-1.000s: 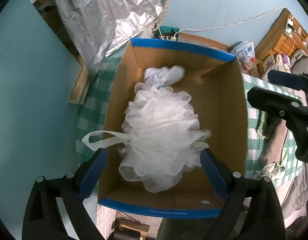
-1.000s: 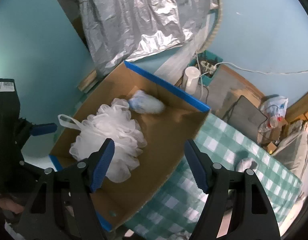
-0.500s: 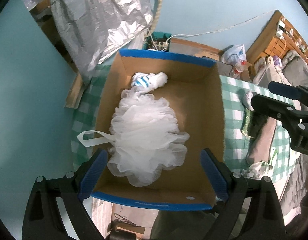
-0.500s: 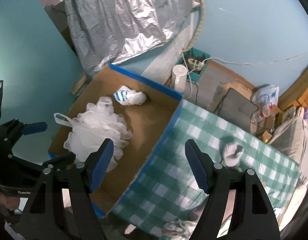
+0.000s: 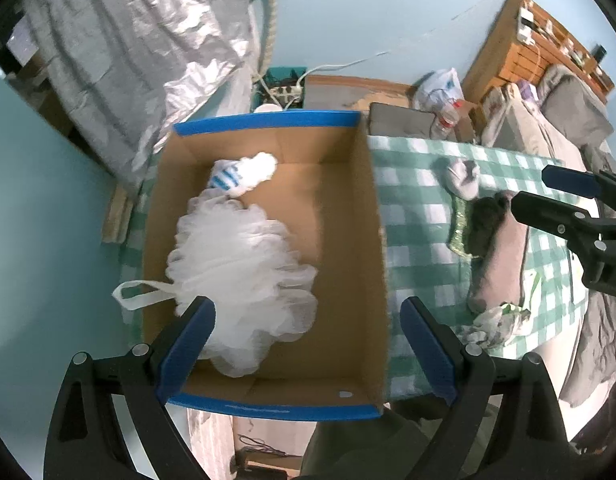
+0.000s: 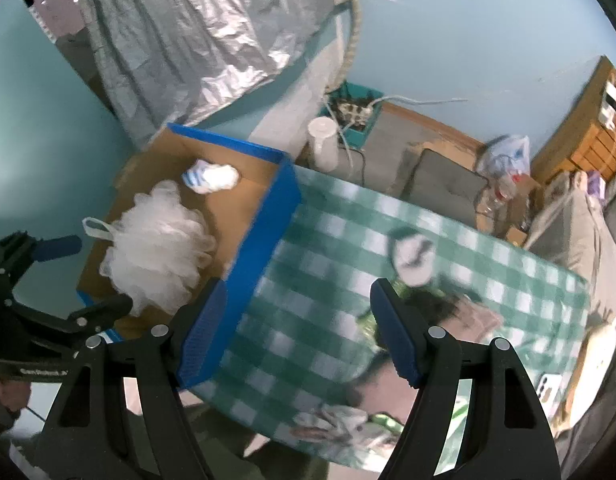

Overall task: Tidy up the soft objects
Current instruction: 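Move the left gripper to the white plastic bag bundle and close on it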

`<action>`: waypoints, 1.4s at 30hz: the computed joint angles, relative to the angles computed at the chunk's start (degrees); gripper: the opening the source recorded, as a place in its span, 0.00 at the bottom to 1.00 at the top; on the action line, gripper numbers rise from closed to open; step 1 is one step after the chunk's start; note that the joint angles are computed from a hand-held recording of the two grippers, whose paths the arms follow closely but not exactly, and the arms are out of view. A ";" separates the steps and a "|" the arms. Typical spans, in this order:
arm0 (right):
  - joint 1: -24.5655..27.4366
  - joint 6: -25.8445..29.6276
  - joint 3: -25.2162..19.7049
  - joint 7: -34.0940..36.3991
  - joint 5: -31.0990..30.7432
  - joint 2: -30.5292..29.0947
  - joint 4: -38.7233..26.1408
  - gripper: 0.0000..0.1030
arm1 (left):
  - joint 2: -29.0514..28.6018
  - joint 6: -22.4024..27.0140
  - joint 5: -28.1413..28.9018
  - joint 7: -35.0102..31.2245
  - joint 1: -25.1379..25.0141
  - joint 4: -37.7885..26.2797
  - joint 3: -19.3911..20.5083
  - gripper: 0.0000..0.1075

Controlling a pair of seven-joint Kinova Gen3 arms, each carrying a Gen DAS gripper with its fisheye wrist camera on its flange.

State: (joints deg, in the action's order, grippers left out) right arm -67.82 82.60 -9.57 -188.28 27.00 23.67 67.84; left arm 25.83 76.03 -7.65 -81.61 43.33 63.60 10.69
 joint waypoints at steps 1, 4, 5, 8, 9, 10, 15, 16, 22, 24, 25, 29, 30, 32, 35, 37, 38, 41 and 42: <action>-0.32 0.08 -0.01 -1.07 -0.19 -0.71 1.09 0.73 | 0.13 0.07 -0.08 -0.03 0.32 -0.18 0.14 0.88; -1.00 0.39 -0.68 -4.30 -0.46 -2.47 3.87 0.73 | 0.53 0.26 -0.28 -0.27 1.45 -0.82 0.50 0.88; -1.21 0.63 -1.01 -5.55 -0.53 -3.05 4.76 0.73 | 0.75 0.39 -0.34 -0.30 1.81 -1.10 0.55 0.88; -1.39 0.98 -2.12 -8.79 -0.78 -4.49 7.06 0.73 | 1.41 0.75 -0.20 -0.71 2.85 -1.98 0.78 0.88; -1.46 1.11 -2.51 -9.76 -0.78 -4.78 7.57 0.73 | 1.66 0.88 -0.22 -0.83 3.35 -2.37 0.88 0.88; -1.58 1.19 -2.88 -11.05 -0.87 -5.27 8.35 0.73 | 1.88 1.03 -0.21 -0.93 3.67 -2.71 0.87 0.88; -1.88 1.06 -4.87 -17.33 -1.25 -7.55 12.13 0.73 | 3.09 1.93 0.10 -1.16 5.51 -4.55 0.96 0.88; -1.87 1.22 -5.26 -18.25 -1.31 -7.82 12.58 0.73 | 3.30 2.00 0.18 -1.25 5.82 -4.70 0.96 0.88; -2.36 1.56 -7.56 -24.80 -2.28 -9.87 16.08 0.73 | 5.14 3.41 0.29 -2.20 8.40 -6.77 1.10 0.88; -2.47 1.64 -8.27 -26.61 -2.67 -10.25 16.97 0.73 | 5.73 3.75 0.27 -2.74 9.29 -7.26 1.18 0.88; -2.46 1.44 -8.58 -27.47 -3.00 -10.56 17.59 0.73 | 5.90 3.78 0.35 -2.99 9.66 -7.30 1.21 0.88; -2.67 0.98 -9.79 -30.98 -4.01 -11.53 19.79 0.73 | 6.85 4.27 0.25 -3.92 11.19 -8.08 1.19 0.88; -2.75 0.86 -10.08 -31.81 -4.19 -11.65 20.24 0.73 | 7.15 4.43 0.22 -4.21 11.65 -8.29 1.24 0.88; -3.02 0.45 -10.65 -33.79 -4.71 -12.00 21.35 0.73 | 7.32 4.28 0.48 -4.65 12.06 -8.29 1.26 0.88; -3.37 0.07 -11.36 -35.97 -5.37 -12.20 22.37 0.73 | 7.71 4.12 0.54 -5.14 12.93 -8.52 1.27 0.88; -3.63 -0.30 -11.73 -37.22 -5.79 -12.31 23.06 0.73 | 8.01 4.00 0.86 -5.38 13.25 -8.57 1.34 0.88; -3.70 -0.48 -11.89 -37.69 -6.03 -12.36 23.36 0.73 | 8.18 4.01 1.02 -5.41 13.42 -8.61 1.36 0.88; -3.96 -1.29 -12.29 -39.03 -6.66 -12.40 24.18 0.73 | 8.62 3.98 1.31 -5.68 13.93 -8.55 1.39 0.88; -4.07 -1.65 -12.40 -39.53 -6.87 -12.37 24.49 0.73 | 8.58 3.64 1.28 -5.84 14.17 -8.10 1.41 0.88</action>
